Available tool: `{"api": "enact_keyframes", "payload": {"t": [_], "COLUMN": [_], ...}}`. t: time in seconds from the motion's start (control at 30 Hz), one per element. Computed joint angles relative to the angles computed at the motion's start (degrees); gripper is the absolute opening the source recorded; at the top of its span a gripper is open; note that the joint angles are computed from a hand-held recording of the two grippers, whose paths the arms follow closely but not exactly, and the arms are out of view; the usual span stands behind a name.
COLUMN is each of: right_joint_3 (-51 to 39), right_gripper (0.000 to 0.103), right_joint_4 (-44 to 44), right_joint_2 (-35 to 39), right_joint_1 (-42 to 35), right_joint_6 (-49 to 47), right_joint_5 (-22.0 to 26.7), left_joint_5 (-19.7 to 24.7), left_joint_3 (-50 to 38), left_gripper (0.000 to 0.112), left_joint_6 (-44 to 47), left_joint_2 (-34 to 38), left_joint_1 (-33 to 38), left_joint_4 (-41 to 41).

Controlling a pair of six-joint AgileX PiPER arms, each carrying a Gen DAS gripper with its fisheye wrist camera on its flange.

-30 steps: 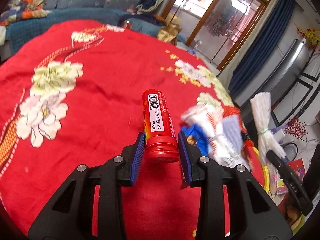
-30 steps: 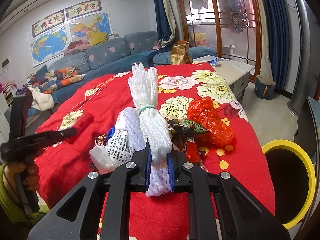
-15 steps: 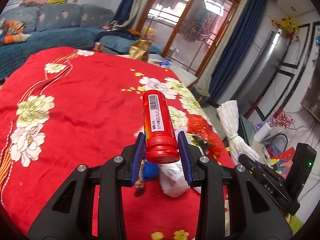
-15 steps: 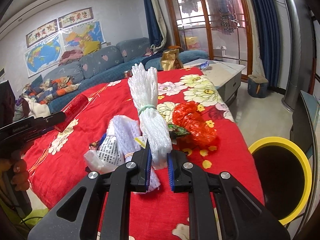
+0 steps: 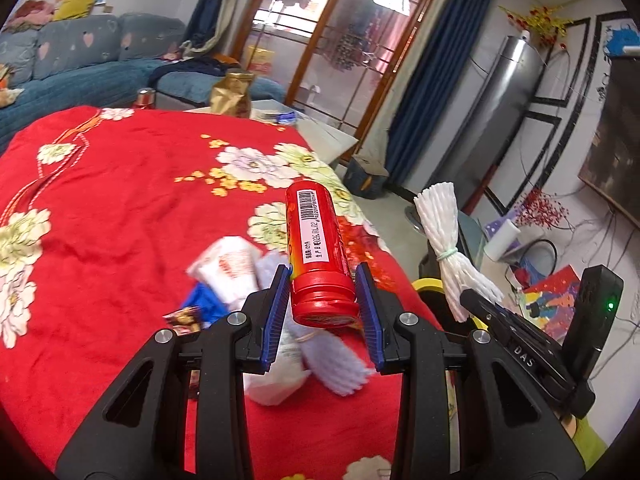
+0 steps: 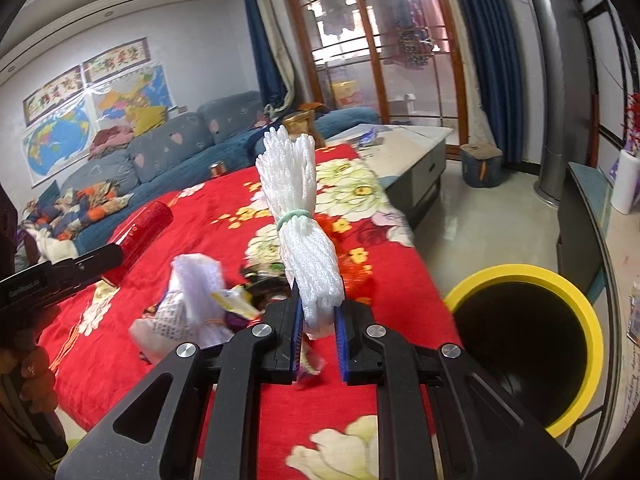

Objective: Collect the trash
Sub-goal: 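Lift the foam net with the right tool toward the bin while the left grasps the red can, then open both tools over the yellow-rimmed bin, dropping the foam net and red can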

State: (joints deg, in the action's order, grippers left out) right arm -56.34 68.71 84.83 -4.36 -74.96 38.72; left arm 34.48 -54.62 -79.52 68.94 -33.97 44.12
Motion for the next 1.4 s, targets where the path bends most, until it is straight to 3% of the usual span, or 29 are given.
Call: {"api": "enact_keyframes", "payload": {"t": [1.0,1.4], "right_joint_3": [-6.2,-11.0], "right_gripper": [0.014,0.014], "right_joint_4": [-0.6,-4.5], "right_joint_2": [7.7,13.2], "right_joint_1": [-13.5,-19.6], "right_joint_6": [3.5,7.3], "right_joint_5": [-2.2,-0.7], "left_joint_5": [-6.8,-9.8], "left_joint_3": [-17.5,-26.6], "left_gripper": [0.027,0.026], "left_joint_6": [6.5,16.7], "left_joint_2": [19.4,29.2], "left_joint_1": [-6.2,-6.9], "left_joint_4": [-2.3,-11.5]}}
